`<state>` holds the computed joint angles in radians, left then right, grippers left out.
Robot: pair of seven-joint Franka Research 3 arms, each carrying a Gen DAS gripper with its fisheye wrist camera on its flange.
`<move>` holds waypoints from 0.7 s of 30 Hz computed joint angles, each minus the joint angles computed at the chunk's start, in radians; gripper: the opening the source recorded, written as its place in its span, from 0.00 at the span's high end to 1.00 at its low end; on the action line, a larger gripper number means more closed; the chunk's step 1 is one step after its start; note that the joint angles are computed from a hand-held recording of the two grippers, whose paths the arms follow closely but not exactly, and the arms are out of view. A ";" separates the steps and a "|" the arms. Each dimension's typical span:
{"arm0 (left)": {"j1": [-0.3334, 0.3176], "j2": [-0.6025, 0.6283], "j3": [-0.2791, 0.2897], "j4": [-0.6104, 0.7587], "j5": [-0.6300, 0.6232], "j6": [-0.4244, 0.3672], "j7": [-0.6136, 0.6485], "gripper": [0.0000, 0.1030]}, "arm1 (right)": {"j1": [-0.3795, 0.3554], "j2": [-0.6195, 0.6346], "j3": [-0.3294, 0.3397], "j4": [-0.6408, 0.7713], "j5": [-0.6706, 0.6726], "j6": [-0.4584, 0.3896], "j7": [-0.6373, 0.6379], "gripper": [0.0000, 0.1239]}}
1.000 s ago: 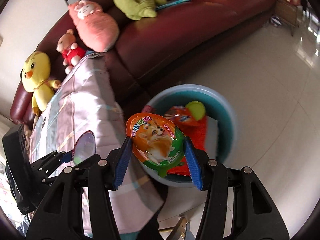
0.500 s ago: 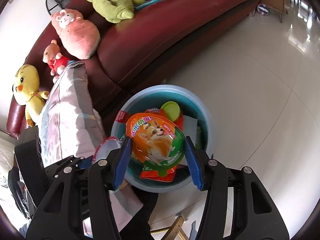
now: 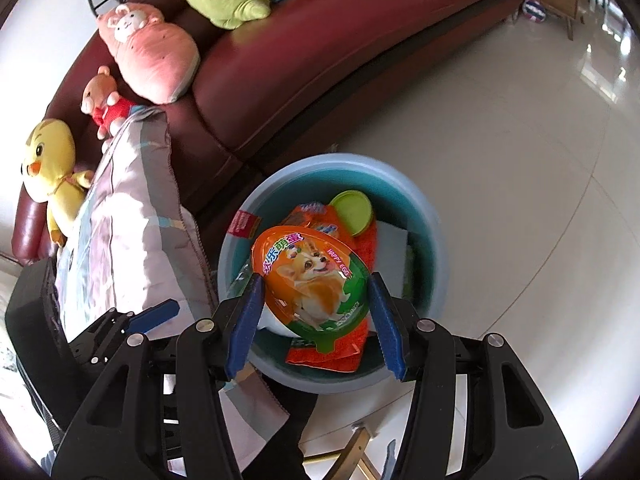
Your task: Collect trash
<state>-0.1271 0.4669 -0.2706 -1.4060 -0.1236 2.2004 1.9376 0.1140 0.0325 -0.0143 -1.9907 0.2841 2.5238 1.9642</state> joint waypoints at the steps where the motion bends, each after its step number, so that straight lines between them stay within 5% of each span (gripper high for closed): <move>1: 0.006 -0.012 0.000 -0.014 -0.008 0.002 -0.002 0.14 | 0.002 0.007 0.002 0.009 0.007 -0.006 -0.009 0.58; 4: 0.021 -0.046 0.002 -0.057 -0.026 0.016 -0.004 0.08 | 0.007 0.019 0.007 0.026 0.026 -0.017 -0.027 0.49; 21: 0.064 -0.252 0.040 -0.283 -0.100 0.112 0.013 0.05 | 0.036 -0.083 0.029 -0.020 -0.093 -0.065 0.095 0.23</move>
<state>-0.0629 0.2152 -0.2302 -1.6890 -0.2240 2.3119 1.9506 0.1502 -0.0503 0.0148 -2.0104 0.1911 2.4585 2.0589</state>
